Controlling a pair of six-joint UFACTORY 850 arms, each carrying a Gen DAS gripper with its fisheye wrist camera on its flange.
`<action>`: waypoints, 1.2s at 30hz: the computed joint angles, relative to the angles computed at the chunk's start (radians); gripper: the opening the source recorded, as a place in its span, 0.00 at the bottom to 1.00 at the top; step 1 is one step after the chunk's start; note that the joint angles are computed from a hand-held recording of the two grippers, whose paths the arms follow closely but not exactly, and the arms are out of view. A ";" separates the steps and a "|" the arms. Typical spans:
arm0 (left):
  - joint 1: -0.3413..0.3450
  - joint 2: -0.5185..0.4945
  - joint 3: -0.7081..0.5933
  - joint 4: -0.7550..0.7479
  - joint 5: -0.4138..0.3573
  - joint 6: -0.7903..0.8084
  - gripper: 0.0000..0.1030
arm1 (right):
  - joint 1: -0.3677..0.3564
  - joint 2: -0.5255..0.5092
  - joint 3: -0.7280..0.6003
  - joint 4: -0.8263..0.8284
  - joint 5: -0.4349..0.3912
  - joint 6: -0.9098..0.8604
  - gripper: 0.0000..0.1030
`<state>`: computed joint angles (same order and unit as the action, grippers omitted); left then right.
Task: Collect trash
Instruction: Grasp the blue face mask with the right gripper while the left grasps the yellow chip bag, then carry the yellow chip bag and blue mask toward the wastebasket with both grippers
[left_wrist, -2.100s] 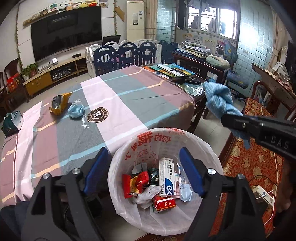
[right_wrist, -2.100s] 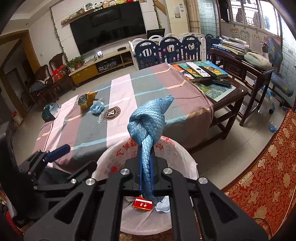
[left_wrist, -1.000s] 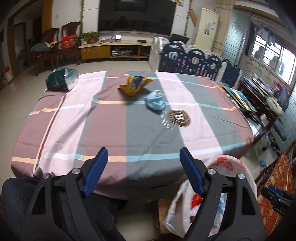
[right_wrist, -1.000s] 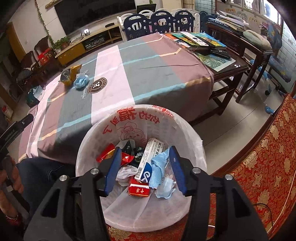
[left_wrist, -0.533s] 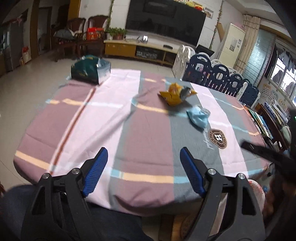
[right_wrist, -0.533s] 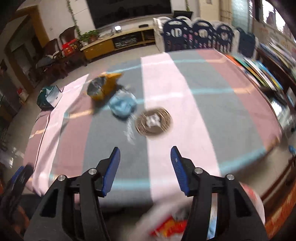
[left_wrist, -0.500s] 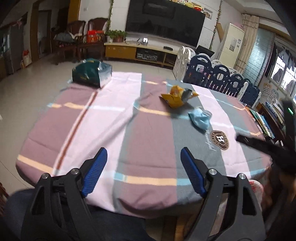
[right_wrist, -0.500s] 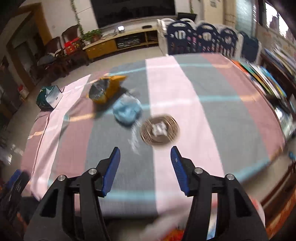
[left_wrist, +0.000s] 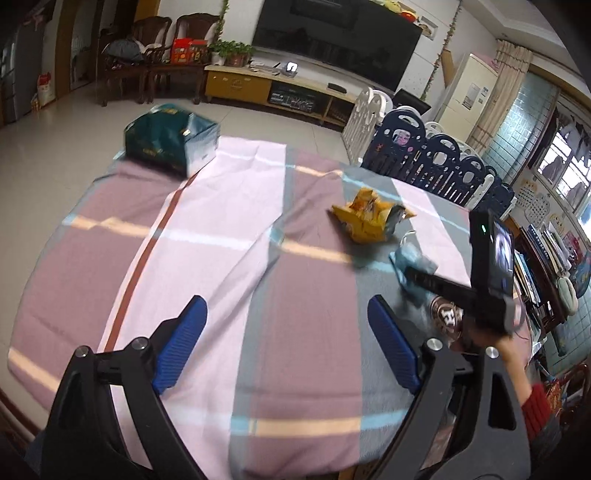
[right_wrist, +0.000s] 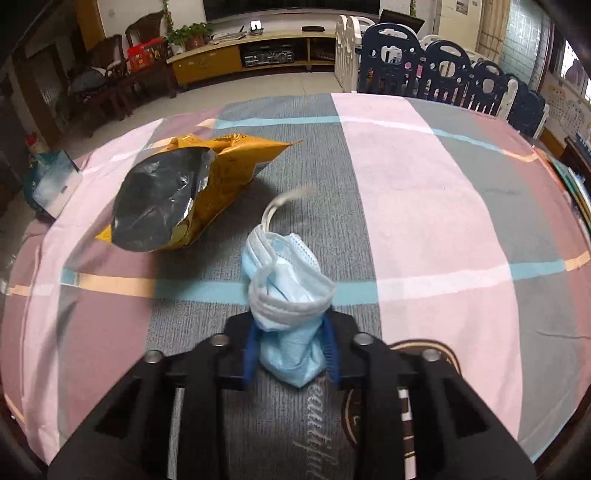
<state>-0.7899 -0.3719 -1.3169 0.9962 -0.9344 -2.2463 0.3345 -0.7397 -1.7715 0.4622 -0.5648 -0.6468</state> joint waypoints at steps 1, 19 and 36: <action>0.017 -0.019 -0.027 0.007 0.005 0.031 0.87 | -0.010 0.012 0.018 0.042 -0.004 -0.040 0.16; 0.211 -0.604 -0.847 -0.286 -0.056 0.976 0.38 | -0.327 0.443 0.531 0.370 -0.096 -0.318 0.16; -0.057 -0.184 -0.316 -0.015 -0.150 0.369 0.14 | -0.328 0.589 0.637 0.472 -0.119 -0.455 0.15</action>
<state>-0.8470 -0.5557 -1.6331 0.9809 -1.0843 -1.8777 0.0065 -0.1503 -1.1344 0.9344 -0.6841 -1.1020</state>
